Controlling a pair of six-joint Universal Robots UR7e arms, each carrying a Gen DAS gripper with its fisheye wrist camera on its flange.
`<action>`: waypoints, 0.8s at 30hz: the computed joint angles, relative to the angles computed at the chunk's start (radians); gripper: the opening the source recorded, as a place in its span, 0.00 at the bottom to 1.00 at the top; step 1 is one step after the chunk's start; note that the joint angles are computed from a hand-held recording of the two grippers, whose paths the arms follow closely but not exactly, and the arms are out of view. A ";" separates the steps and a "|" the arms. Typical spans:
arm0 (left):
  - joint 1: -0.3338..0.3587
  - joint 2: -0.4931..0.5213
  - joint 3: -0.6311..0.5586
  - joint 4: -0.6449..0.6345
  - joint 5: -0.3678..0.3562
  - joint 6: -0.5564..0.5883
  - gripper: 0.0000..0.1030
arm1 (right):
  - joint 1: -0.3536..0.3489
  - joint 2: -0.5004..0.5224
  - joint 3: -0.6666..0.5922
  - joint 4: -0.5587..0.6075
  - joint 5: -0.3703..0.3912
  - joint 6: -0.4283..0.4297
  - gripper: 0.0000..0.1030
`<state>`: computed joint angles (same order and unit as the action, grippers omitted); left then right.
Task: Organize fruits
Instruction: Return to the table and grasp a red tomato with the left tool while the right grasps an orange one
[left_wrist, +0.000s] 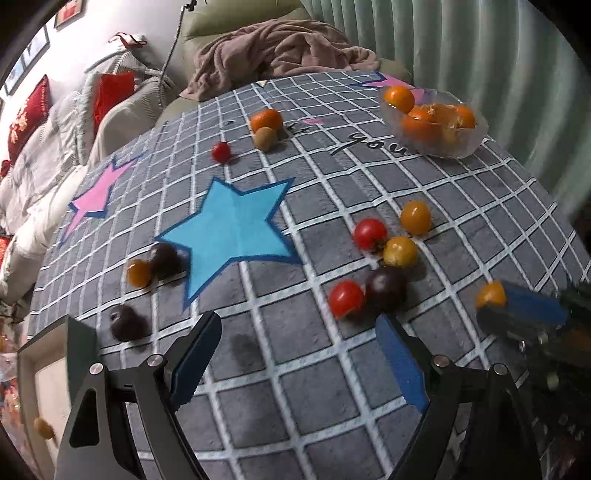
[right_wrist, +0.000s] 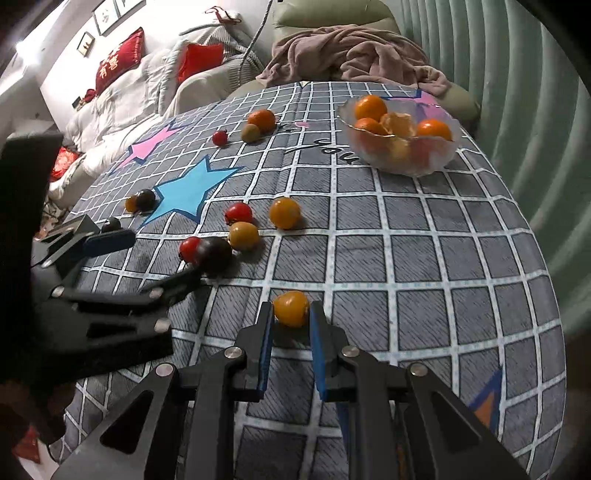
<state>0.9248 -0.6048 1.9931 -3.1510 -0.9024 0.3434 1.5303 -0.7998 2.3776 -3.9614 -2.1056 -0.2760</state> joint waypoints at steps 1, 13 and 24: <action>0.004 -0.001 -0.004 0.005 -0.017 -0.002 0.73 | -0.001 -0.002 0.004 -0.001 0.003 0.001 0.20; -0.008 -0.002 0.016 -0.005 -0.110 0.039 0.20 | -0.011 -0.022 0.043 -0.015 0.034 0.041 0.20; -0.009 -0.107 0.164 -0.018 -0.093 -0.074 0.20 | 0.009 -0.019 0.109 -0.077 0.039 0.074 0.20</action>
<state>0.9161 -0.7122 2.1570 -3.1690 -0.9958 0.2691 1.5389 -0.8185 2.4869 -4.0385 -2.0662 -0.2019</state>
